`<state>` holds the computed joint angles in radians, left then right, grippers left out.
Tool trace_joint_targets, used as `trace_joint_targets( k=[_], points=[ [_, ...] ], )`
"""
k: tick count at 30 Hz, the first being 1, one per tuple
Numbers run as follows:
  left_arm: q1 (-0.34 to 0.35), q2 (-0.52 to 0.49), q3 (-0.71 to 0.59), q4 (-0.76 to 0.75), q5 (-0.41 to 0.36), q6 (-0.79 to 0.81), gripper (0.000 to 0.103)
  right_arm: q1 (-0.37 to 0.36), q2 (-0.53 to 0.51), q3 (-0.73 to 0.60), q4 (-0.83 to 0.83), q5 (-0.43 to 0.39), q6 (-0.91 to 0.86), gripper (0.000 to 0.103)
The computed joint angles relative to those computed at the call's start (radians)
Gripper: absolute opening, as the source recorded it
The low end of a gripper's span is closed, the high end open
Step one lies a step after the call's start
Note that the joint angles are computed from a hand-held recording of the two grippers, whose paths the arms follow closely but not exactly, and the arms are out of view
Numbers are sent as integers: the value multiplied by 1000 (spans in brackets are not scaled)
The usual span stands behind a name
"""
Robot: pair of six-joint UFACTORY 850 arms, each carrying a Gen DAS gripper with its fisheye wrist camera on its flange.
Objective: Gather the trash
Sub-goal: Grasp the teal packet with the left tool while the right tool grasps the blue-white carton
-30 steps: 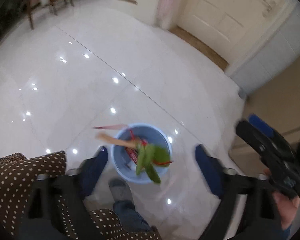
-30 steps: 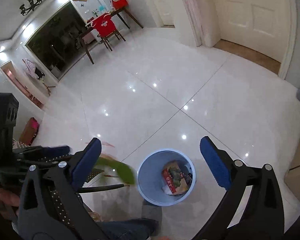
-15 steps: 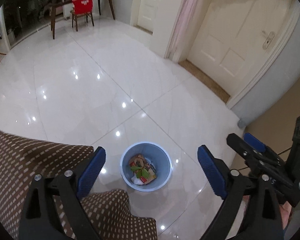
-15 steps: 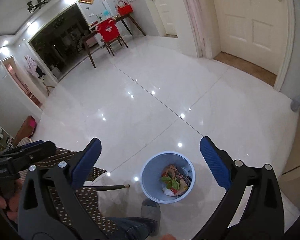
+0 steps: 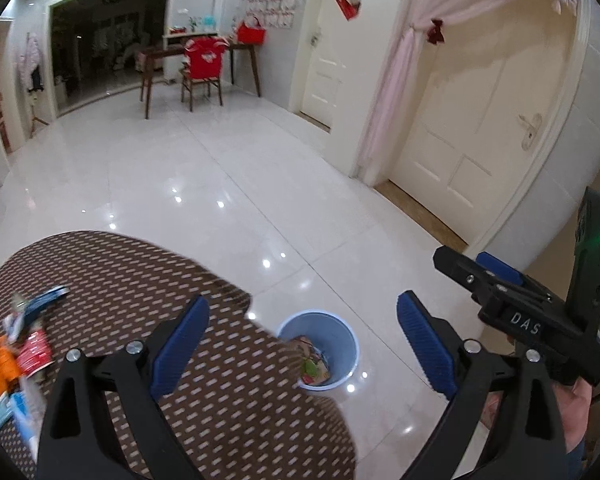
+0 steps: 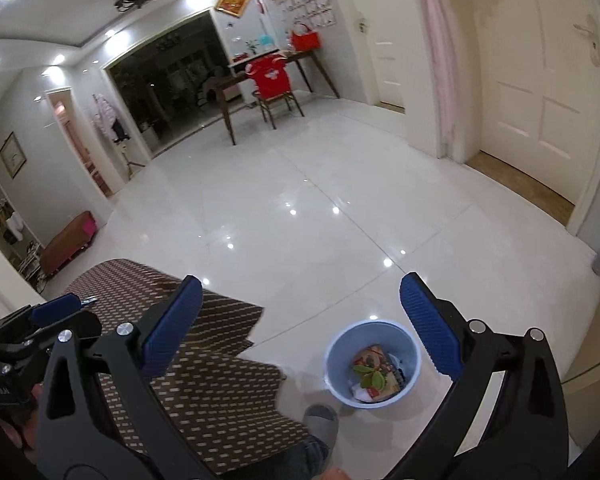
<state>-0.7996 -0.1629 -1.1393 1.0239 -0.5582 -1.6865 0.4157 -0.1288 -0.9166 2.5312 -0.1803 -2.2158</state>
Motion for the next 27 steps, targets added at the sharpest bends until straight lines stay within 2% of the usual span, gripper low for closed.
trace_joint_targets(
  k=[6,13,23,25,27],
  points=[
    [-43,157,151,38,-113,-108,93,87,23,-2,-24,13,7,97],
    [-86,283,277,40,-221,-208,93,199,10,-46,-169,46,140,97],
    [-164,509,494,-12,-443,-272,93,375,-88,-156,-942,43,826,97],
    [-167,554,533,-31,-467,-272,93,408,-128,-198,-1135,26,1004,97],
    [-170,599,571,-53,-486,-273,93,436,-151,-217,-1235,15,1086,97]
  ],
)
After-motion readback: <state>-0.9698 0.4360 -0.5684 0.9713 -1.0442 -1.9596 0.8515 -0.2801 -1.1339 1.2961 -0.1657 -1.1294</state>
